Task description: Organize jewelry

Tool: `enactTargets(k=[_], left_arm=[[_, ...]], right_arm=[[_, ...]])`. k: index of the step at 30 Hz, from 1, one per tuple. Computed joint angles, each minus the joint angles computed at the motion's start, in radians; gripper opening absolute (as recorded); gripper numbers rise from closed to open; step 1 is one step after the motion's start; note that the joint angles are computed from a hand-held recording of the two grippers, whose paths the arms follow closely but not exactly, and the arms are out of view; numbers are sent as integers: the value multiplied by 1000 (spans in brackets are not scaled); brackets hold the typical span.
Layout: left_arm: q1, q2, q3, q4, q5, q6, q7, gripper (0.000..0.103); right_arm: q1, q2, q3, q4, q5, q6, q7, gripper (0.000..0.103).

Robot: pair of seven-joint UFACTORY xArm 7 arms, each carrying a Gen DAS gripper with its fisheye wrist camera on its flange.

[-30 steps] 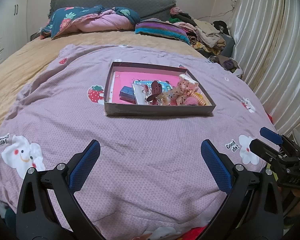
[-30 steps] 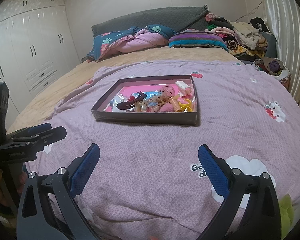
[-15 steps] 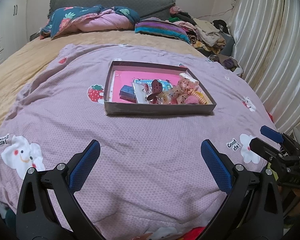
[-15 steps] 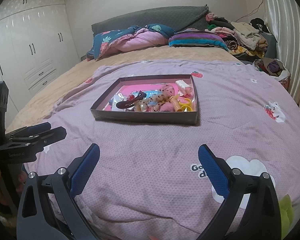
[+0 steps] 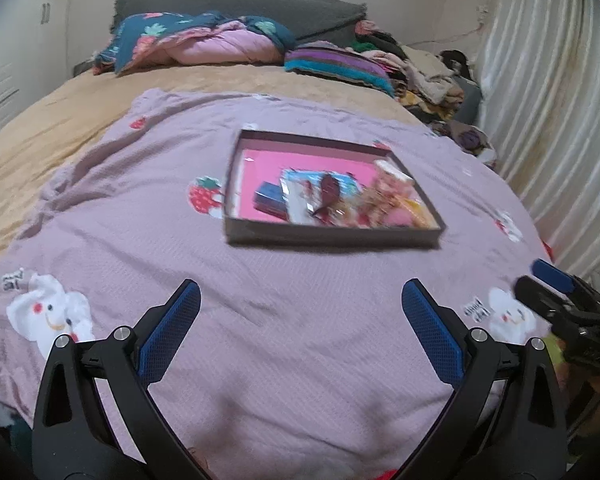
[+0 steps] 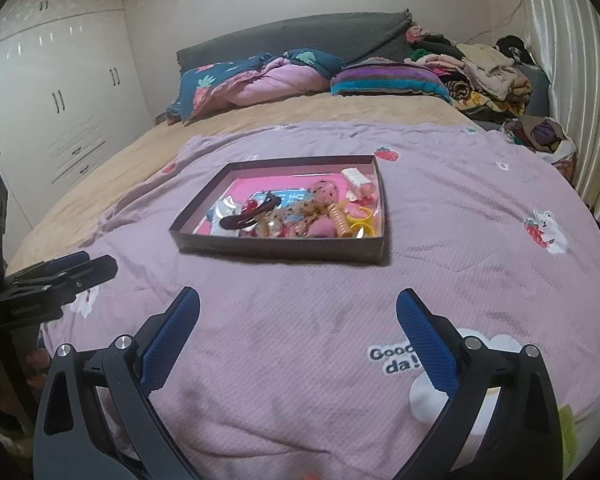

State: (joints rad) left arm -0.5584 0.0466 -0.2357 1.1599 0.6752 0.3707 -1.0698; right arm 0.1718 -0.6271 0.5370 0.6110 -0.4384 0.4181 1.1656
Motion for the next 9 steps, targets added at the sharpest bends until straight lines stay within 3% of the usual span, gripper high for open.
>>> enactTargets(k=[5, 9], left_arm=[[36, 112, 62, 129, -57, 131, 31, 94], [62, 217, 146, 251, -41, 230, 25, 94]], right_arm=[[-70, -4, -58, -34, -18, -26, -12, 98], [-208, 64, -112, -36, -80, -14, -43, 98]])
